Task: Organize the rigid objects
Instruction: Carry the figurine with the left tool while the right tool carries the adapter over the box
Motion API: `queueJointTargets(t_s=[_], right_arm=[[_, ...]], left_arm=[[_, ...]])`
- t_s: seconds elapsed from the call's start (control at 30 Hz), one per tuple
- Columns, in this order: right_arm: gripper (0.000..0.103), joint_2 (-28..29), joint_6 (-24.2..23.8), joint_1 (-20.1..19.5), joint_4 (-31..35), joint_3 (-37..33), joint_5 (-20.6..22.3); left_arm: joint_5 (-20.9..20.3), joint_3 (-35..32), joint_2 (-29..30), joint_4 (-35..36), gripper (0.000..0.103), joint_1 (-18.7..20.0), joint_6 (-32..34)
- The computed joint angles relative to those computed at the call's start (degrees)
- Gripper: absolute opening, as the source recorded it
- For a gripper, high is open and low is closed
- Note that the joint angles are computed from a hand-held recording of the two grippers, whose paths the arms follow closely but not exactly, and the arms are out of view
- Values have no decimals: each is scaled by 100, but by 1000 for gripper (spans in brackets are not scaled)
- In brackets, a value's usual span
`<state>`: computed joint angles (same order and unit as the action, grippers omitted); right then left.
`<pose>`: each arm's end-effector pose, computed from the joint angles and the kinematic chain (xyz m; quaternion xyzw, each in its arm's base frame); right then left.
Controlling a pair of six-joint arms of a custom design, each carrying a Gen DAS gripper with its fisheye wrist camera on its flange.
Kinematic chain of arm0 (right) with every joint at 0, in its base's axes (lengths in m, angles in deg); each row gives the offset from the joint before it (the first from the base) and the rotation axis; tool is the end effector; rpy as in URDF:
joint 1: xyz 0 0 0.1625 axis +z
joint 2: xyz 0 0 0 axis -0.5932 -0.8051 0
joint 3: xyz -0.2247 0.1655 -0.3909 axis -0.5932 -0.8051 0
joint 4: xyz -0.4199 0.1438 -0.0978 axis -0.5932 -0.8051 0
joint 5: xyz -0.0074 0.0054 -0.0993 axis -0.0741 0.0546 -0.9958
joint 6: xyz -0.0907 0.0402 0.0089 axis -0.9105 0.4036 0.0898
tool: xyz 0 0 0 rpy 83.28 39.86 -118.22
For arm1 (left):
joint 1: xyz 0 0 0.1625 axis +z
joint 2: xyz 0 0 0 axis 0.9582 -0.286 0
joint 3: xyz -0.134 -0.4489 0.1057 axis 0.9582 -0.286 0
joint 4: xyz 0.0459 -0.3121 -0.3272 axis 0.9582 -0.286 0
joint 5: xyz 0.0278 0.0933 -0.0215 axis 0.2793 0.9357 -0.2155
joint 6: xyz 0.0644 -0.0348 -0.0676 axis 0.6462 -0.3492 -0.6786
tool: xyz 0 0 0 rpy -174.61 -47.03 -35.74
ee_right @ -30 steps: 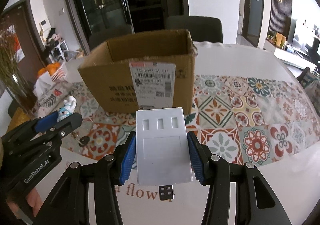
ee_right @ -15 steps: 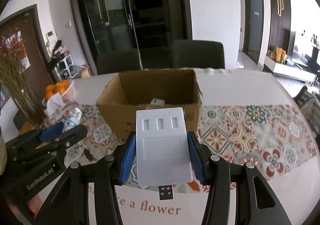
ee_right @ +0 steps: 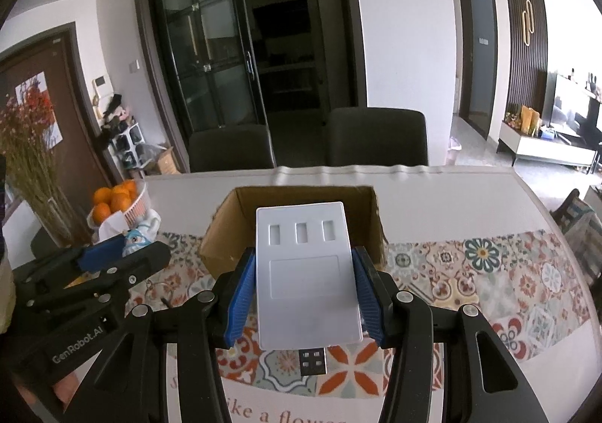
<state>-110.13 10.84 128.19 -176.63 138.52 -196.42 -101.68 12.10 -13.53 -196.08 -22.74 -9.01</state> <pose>0.1080 -0.7165 0.3221 0.0856 -0.8294 0.4483 0.3221 -0.3969 -0.7779 0.0317 0.3452 0.8642 -0.3029 0.2055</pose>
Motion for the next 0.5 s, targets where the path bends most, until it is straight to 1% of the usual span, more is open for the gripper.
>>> queueJointTargets(t_s=[0.17,0.33,0.5], right_arm=[[50,70,4,45,319,-352,-24],[50,171,78,65,831,-807,-33],[50,329,257,34,1435,-1317,15]], left_arm=[[-82,-454,162,263,38,15,169],[-162,-1056,364,761,38,55,190],[-265,-1876,677,1594,38,135,44]])
